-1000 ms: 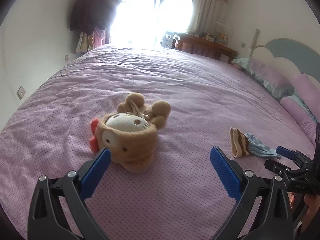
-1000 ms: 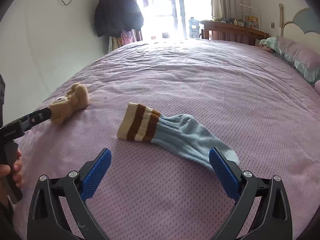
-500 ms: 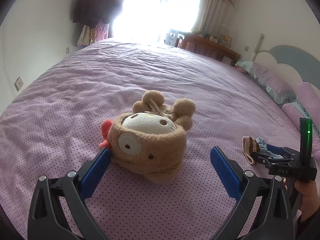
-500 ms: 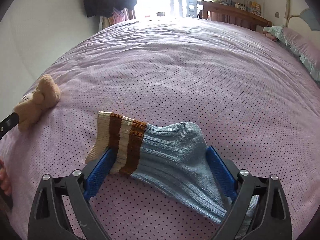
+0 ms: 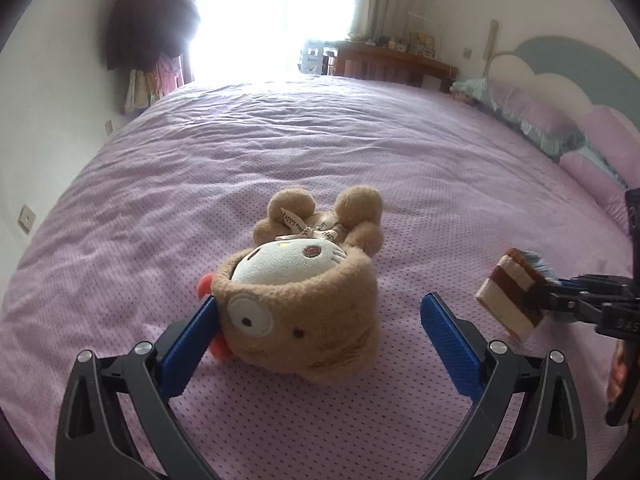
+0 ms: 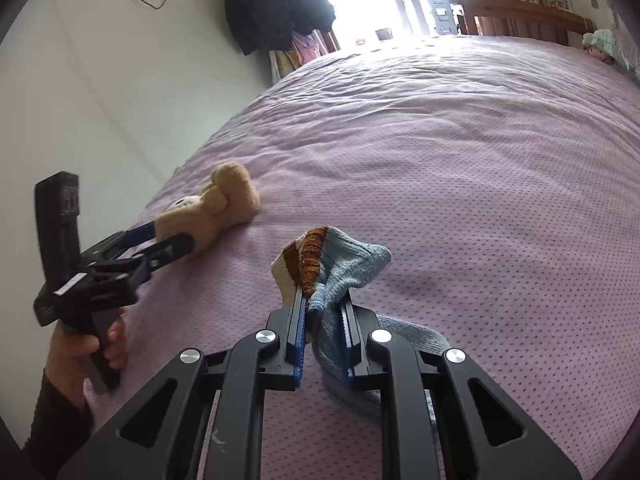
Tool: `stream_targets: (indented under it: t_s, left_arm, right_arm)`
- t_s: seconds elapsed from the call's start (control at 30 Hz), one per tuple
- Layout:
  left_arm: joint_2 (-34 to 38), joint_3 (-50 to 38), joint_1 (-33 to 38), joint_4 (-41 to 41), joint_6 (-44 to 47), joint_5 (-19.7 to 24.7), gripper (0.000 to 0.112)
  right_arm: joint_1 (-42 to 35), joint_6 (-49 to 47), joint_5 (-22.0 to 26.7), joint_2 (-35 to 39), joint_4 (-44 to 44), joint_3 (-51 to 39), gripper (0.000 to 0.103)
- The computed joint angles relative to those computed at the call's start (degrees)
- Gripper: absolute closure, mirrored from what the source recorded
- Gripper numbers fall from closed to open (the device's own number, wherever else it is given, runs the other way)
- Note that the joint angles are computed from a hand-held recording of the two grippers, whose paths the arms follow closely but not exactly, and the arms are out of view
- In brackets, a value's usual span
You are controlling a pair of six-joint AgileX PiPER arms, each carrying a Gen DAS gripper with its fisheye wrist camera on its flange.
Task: Collect trash
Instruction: 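Grasp the striped blue sock with the right tool while the left tool grasps the teddy bear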
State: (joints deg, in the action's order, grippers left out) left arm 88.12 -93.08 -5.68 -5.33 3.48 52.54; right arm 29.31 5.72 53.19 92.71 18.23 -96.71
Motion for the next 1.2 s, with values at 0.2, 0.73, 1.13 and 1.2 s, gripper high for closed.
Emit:
stream_targets:
  t_s: [0.2,0.73,1.13,1.2]
  left_arm:
    - [8.0,-8.2,4.5,-0.5,2.1,4.9,0.012]
    - [1.6,-0.7,5.4,-8.4,1.9,1.1,0.036]
    - [-27.0,20.2,-22.3,-7.0,-11.7,-0.5,0.035]
    - [-29.9,22.6,-33.7,-0.3,-22.1,-2.5,0.035]
  right_arm:
    - [1.9,0.0,0.0,1.0,2.0,-1.2,0.088]
    - [0.6,-2.6,-4.0,-4.2,7.8,5.7,0.088]
    - [11.6,20.8,-3.7,-38.3,-10.8,28.3,0.088]
    - [20.3,32.3,1.0,-45.6,-22.2,30.5,0.088]
